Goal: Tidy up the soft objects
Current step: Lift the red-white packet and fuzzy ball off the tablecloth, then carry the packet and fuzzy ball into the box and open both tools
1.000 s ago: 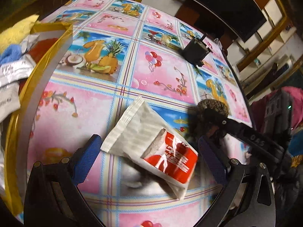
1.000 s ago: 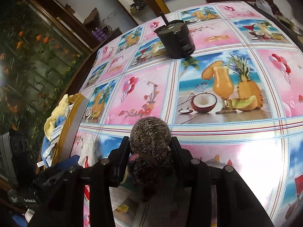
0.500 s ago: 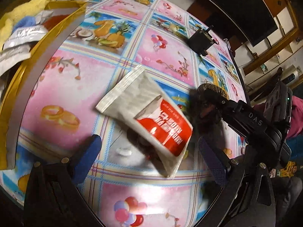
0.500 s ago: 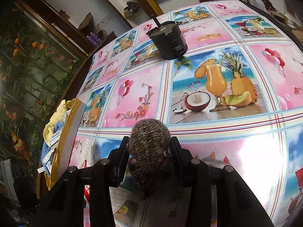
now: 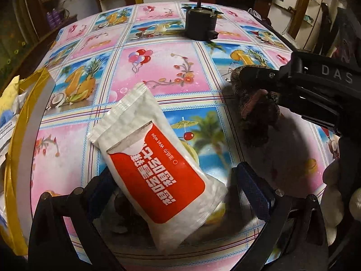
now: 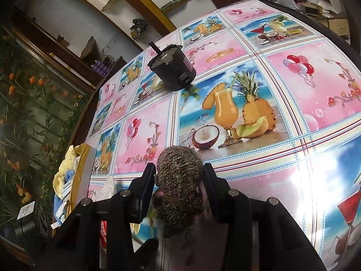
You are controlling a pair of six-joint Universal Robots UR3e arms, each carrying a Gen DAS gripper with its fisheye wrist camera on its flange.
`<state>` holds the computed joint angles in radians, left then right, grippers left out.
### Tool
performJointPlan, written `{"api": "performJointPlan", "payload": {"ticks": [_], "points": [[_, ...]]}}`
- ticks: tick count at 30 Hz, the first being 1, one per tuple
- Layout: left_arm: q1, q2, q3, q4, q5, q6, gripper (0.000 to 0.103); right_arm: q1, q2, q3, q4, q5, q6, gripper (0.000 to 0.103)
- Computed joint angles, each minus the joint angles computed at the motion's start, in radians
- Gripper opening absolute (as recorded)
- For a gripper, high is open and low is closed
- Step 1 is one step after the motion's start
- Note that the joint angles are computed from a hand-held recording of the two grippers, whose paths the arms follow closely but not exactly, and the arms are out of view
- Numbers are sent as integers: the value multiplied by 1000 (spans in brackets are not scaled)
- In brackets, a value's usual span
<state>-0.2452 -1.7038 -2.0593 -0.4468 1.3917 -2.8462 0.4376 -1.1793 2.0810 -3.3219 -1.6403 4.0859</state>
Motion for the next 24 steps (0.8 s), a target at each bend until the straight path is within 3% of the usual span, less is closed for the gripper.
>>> {"api": "performJointPlan", "payload": {"ticks": [1,2,3,9,12,16,20,24], "points": [[30,23,-33,28,-37,26,86,1,1,-2,1,-2,-1,44],[61,45,-52,30,-76,54,66,3,1,-3,4,-6,-4,44],[98,67,-57,-1,-113,79,55,7,3,-10,12,-11,-8,44],[289,142,-53,-184,-322,152,52,54,29,-99,93,-72,-79,40],[444,268,-94,-330,-461,237,52,73,50,-133,114,-100,-98,39],[709,463,-96,-662,-612,429,52,73,62,-124,77,-107,-99,38],[968,541,-16,-988,-676,645,53,98,66,-150,105,-169,-108,38],[1128,495,45,-1077,-688,743,53,122,46,-156,111,-179,-70,38]]}}
